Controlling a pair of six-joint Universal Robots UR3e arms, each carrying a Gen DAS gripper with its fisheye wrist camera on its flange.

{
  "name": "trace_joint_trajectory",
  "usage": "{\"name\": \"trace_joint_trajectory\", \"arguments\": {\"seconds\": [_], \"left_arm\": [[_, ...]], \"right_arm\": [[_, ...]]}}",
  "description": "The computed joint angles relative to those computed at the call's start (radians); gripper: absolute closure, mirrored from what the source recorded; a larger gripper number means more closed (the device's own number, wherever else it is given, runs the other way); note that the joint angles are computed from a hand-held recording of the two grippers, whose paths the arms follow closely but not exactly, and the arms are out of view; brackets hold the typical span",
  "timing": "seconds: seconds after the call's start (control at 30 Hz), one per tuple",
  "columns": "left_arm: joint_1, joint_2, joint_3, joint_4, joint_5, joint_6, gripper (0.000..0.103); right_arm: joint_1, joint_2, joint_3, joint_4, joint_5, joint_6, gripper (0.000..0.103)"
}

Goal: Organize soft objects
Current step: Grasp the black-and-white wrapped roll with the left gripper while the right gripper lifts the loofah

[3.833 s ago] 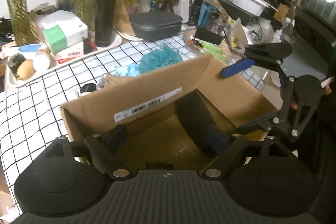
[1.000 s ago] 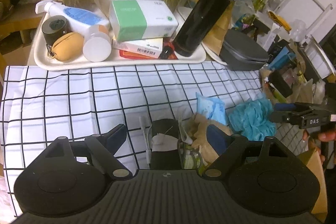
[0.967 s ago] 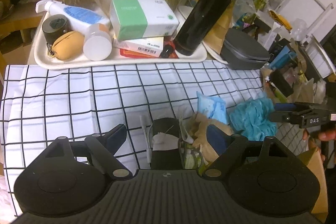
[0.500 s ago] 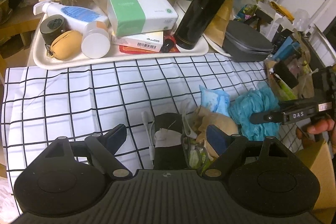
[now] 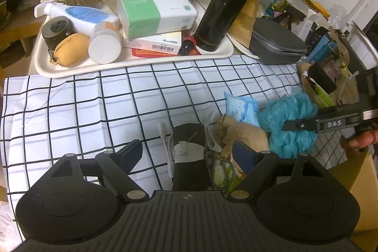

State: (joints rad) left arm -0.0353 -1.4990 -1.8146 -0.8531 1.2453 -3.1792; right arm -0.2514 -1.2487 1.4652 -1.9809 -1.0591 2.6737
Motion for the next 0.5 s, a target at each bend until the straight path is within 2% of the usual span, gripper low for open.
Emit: {"name": "trace_joint_trajectory", "arguments": {"seconds": [0.33, 0.43, 0.5], "left_arm": [[0.002, -0.013, -0.013, 0.006, 0.006, 0.052, 0.021], [-0.017, -0.045, 0.005, -0.003, 0.021, 0.086, 0.029], [-0.032, -0.070, 0.020, -0.015, 0.037, 0.109, 0.038]], "right_arm": [[-0.054, -0.100, 0.074, -0.197, 0.049, 0.047, 0.038], [-0.073, -0.121, 0.088, -0.232, 0.071, 0.052, 0.038], [-0.077, -0.129, 0.100, -0.259, 0.070, 0.059, 0.038]]}}
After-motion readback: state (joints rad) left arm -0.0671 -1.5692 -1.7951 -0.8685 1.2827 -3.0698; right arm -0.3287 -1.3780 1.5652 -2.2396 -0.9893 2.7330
